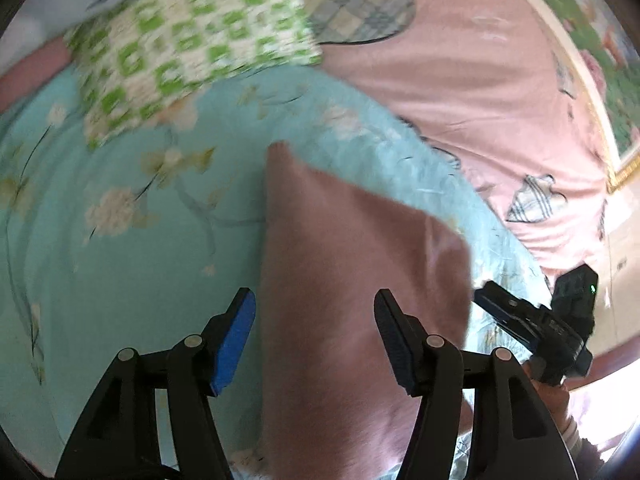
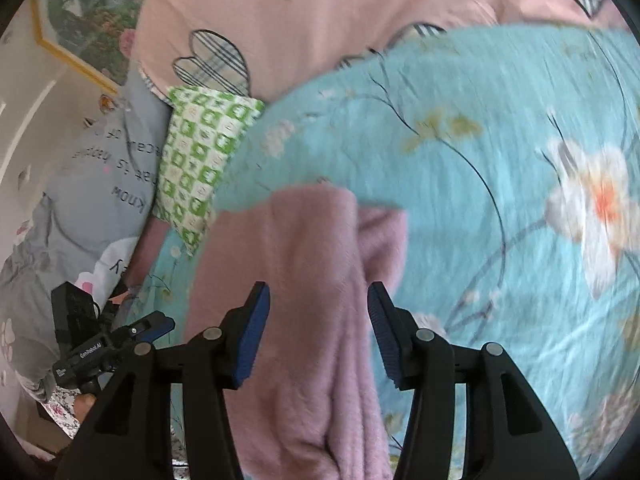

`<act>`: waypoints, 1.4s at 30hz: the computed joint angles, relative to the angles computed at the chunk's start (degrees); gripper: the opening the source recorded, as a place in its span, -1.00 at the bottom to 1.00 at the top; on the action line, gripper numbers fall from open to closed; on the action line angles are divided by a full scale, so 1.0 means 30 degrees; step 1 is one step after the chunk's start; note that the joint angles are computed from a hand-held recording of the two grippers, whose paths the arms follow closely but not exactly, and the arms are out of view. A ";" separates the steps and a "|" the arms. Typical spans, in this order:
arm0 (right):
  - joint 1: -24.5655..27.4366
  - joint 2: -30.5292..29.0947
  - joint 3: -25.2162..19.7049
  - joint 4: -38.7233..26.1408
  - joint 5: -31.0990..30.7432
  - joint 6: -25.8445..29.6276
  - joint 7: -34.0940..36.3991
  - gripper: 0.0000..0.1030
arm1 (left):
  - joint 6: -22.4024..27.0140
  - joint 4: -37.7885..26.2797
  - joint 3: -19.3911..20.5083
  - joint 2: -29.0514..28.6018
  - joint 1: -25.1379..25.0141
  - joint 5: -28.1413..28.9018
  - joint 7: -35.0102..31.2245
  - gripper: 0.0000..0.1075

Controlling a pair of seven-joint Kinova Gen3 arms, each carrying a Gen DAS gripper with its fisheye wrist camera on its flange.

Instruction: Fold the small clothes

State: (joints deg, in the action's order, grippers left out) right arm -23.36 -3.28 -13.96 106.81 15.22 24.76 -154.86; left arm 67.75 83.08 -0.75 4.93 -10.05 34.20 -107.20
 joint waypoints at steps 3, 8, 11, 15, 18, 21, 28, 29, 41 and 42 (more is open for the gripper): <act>-0.0563 0.0737 0.0608 -0.0793 -0.0287 0.0328 0.0745 -0.27 | -0.0682 -0.0027 0.0516 0.0185 0.0649 -0.0135 -0.0526 0.13; -0.0600 0.2274 0.0994 -0.2438 -0.1204 0.2447 0.2415 -0.83 | -0.1345 0.0066 0.1039 0.1285 0.1902 -0.2006 0.0349 -0.07; -0.0863 0.2681 0.1359 -0.3234 -0.0927 0.3349 0.3124 -0.86 | -0.1747 0.0104 0.1103 0.1569 0.2226 -0.2986 0.1100 -0.07; -0.1458 0.3950 0.2077 -0.4996 -0.0345 0.5291 0.4320 -0.87 | -0.2156 -0.0272 0.1309 0.2091 0.2912 -0.4481 0.2366 -0.07; -0.1239 0.4570 0.2169 -0.5217 -0.0753 0.5547 0.4634 -0.87 | -0.2299 -0.0512 0.1506 0.2090 0.3554 -0.5804 0.2938 -0.07; -0.0838 0.3663 0.2205 -0.4257 -0.2094 0.4354 0.4801 -0.80 | -0.1789 -0.0542 0.1533 0.1700 0.3247 -0.5407 0.2595 -0.06; -0.0801 0.0247 0.0991 -0.1361 -0.3148 0.3389 0.3553 -0.43 | -0.0448 0.1253 0.0833 -0.0681 0.2165 -0.3934 0.0510 -0.03; -0.0862 -0.0320 0.0650 -0.0811 -0.3203 0.3159 0.3241 -0.43 | -0.0234 0.1530 0.0696 -0.1030 0.2135 -0.3977 0.0370 -0.03; -0.0379 -0.2255 -0.3483 0.2681 -0.1591 0.1585 -0.2192 -0.43 | 0.0629 0.5122 -0.0674 -0.4730 0.2726 -0.3735 -0.2456 -0.07; -0.0430 -0.2180 -0.3584 0.2714 -0.1358 0.1581 -0.2463 -0.44 | 0.0717 0.5375 -0.0858 -0.4856 0.2831 -0.3389 -0.3070 -0.07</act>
